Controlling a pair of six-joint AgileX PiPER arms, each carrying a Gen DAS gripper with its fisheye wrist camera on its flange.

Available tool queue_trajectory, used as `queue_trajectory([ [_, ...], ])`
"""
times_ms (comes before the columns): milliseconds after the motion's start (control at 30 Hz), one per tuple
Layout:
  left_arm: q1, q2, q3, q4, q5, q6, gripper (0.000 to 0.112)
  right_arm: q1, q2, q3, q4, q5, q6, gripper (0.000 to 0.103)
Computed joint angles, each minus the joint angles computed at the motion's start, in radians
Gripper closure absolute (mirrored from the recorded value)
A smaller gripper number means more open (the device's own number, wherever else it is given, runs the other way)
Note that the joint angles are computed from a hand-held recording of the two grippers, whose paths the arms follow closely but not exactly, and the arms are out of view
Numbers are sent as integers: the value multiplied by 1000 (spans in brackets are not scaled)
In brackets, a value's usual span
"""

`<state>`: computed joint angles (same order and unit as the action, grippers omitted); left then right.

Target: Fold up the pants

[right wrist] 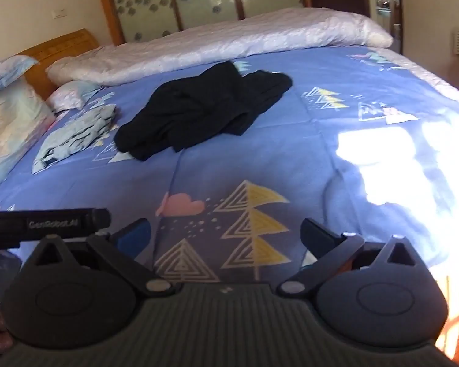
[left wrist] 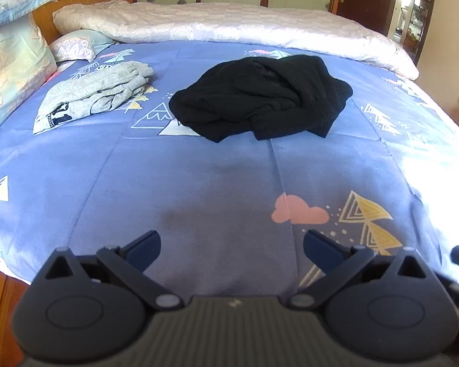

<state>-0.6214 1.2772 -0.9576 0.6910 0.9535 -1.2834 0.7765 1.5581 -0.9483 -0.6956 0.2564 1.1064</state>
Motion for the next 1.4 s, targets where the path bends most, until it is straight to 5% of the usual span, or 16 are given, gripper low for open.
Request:
queue_trajectory([
  [267,-13,-36,36,75,-39,-60,9,7,26,-2,163,-28,-155,0],
  [367,61,-32,22,111,-88,-24,9,-4,29,11,103,-32,-52,23],
  [400,94,-23,9,131,-106,-13,10,-18,25,24,96,-46,-28,40],
  [533,198,72,-68,288,-204,60,20,-96,23,57,358,-99,-219,86],
  [667,275,276,-264,186,-339,372,33,-119,36,71,380,-112,-193,87],
  [800,273,505,-469,124,-392,524,32,-138,45,67,460,-108,-266,84],
  [900,311,688,-720,-129,-345,701,22,-154,41,88,507,-124,-330,84],
  [1033,426,890,-1077,-506,-222,732,10,-192,46,88,707,-121,-555,84],
  [1067,454,948,-1177,-583,-162,731,18,-203,51,87,772,-121,-625,84],
  [1100,476,989,-1243,-627,-120,718,61,-208,57,85,811,-119,-666,84],
  [1167,538,1008,-1254,-790,-109,797,104,-214,57,90,830,-120,-689,84],
  [1267,617,849,-1006,-1026,-222,940,104,-218,45,104,765,-133,-624,84],
  [1400,722,533,-606,-1242,-314,1234,104,-243,49,94,901,-141,-780,84],
])
